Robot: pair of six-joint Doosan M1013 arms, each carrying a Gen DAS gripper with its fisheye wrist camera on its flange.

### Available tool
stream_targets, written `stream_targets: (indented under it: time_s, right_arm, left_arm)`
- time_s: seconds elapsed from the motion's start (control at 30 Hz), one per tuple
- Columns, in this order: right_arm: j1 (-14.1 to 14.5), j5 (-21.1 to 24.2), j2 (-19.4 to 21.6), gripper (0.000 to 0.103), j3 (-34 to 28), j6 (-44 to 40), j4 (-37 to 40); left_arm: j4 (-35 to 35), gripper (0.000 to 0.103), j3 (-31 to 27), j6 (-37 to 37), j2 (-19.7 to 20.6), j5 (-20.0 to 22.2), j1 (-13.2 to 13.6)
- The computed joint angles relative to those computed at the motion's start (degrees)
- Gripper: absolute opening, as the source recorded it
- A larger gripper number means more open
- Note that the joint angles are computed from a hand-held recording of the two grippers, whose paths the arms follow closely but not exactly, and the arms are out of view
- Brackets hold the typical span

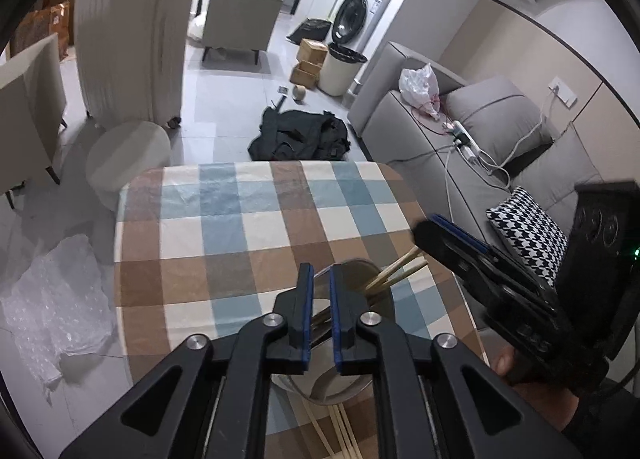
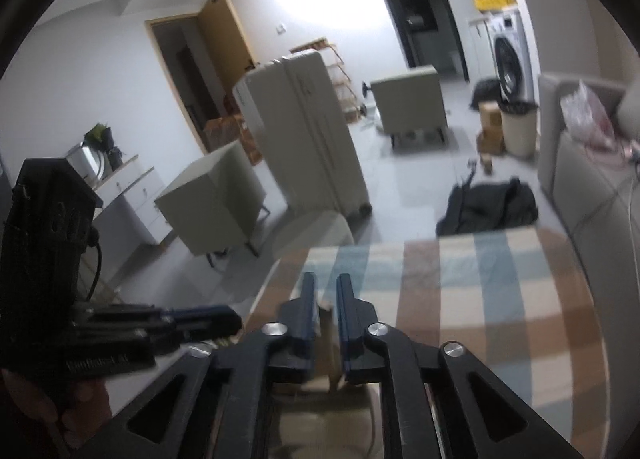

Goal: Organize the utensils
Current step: 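Open both grippers and pull them back from the holder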

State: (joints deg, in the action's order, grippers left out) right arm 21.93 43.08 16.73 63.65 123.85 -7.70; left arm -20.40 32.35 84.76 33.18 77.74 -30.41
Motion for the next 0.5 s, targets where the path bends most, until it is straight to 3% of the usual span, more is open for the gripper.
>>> stream_targets:
  time_s: [0.07,0.33,0.5]
  right_arm:
    - [0.0,-1.5,-1.6,0.052,2.1,2.9,-0.9]
    - [1.6,-2.0,-6.7,0.070,7.2,11.1,-8.3]
    - [3.2,-0.8,-9.0,0.078,10.2,12.8,-10.1]
  left_arm:
    - [-0.8,0.031,1.9,-0.4,-1.3,-1.9,0.2]
    - [0.6,0.068,15.2,-0.2,-9.9,-16.0,-0.6]
    - [7.8,0.071,21.0,-4.0,-13.5,-20.9,-2.4]
